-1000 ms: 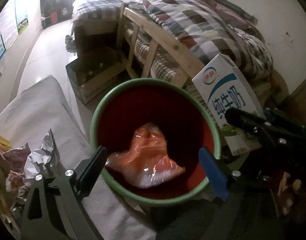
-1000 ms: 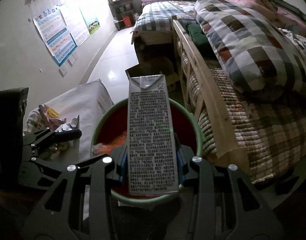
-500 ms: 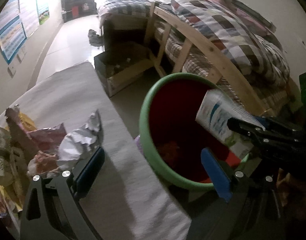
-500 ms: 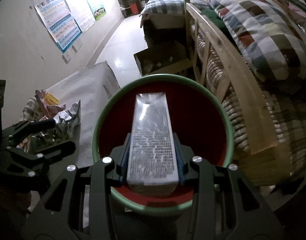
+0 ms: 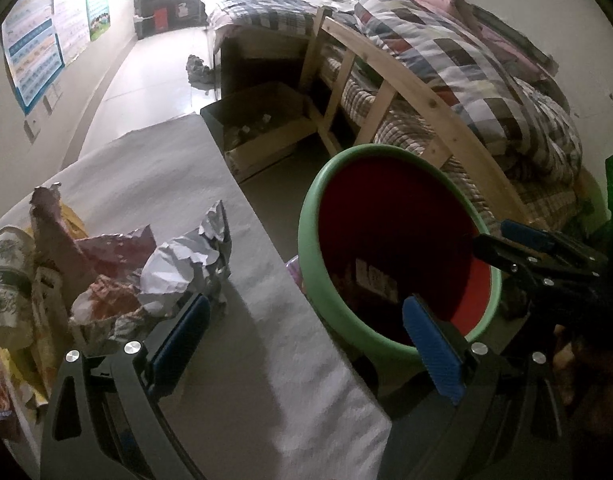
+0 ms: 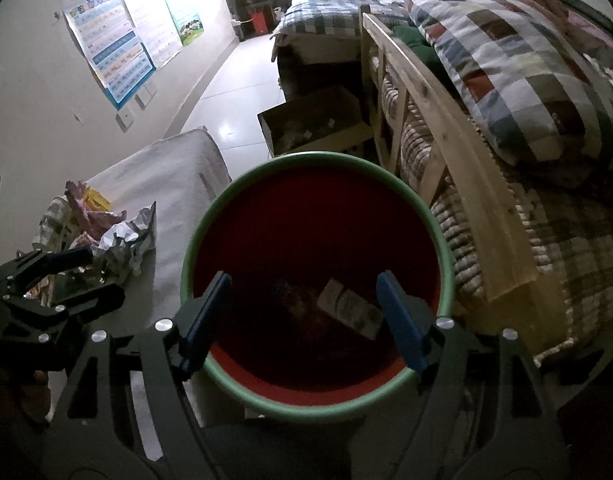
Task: Collect trash
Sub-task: 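Move both tools back over the trash pile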
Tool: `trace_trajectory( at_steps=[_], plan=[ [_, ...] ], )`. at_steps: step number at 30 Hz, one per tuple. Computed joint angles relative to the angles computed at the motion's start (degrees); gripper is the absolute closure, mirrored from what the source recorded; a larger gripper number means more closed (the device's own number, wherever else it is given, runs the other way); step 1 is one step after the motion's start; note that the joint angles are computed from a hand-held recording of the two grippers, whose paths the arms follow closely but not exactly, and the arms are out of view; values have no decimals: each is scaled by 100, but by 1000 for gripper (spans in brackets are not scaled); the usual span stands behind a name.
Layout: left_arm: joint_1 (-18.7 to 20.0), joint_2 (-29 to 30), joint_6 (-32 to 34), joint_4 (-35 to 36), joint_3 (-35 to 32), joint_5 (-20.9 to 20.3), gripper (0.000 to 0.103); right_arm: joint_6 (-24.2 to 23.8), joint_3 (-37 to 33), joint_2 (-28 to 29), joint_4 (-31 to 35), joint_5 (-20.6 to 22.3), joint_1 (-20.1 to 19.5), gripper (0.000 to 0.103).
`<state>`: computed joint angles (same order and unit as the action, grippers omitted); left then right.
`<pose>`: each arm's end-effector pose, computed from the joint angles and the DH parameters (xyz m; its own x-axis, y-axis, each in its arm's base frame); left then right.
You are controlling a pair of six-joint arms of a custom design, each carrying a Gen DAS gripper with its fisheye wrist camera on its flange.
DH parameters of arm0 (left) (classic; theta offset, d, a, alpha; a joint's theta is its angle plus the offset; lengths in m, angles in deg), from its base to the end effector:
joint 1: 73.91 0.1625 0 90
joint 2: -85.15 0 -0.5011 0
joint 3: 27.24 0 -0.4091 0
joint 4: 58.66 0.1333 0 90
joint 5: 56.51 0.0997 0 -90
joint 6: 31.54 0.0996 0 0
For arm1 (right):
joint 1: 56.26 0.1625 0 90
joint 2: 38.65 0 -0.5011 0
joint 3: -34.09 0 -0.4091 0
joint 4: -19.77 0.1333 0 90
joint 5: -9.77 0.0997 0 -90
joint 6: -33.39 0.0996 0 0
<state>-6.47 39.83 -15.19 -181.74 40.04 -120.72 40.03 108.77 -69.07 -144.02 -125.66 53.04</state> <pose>-0.1618 -0.8498 0.2971 -0.7228 0.5122 -0.4639 0.6044 0.7941 -0.0649 0.3386 -0.7781 0.1190 -0.8064 0.1937 0.5587 -0.1956 0.8042 -0.5612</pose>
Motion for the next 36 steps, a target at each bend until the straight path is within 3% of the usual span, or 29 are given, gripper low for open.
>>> trace_trajectory(
  at_steps=[13, 26, 36],
  plan=[
    [144, -980, -96, -380, 714, 259, 10, -214, -451, 382, 217, -48, 466, 20],
    [562, -1958, -374, -832, 1026, 816, 10, -525, -1937, 1402, 1080, 272, 1026, 10],
    [949, -2258, -635, -932, 924, 1081, 8, -543, -2833, 1996, 1890, 404, 1196, 7]
  ],
)
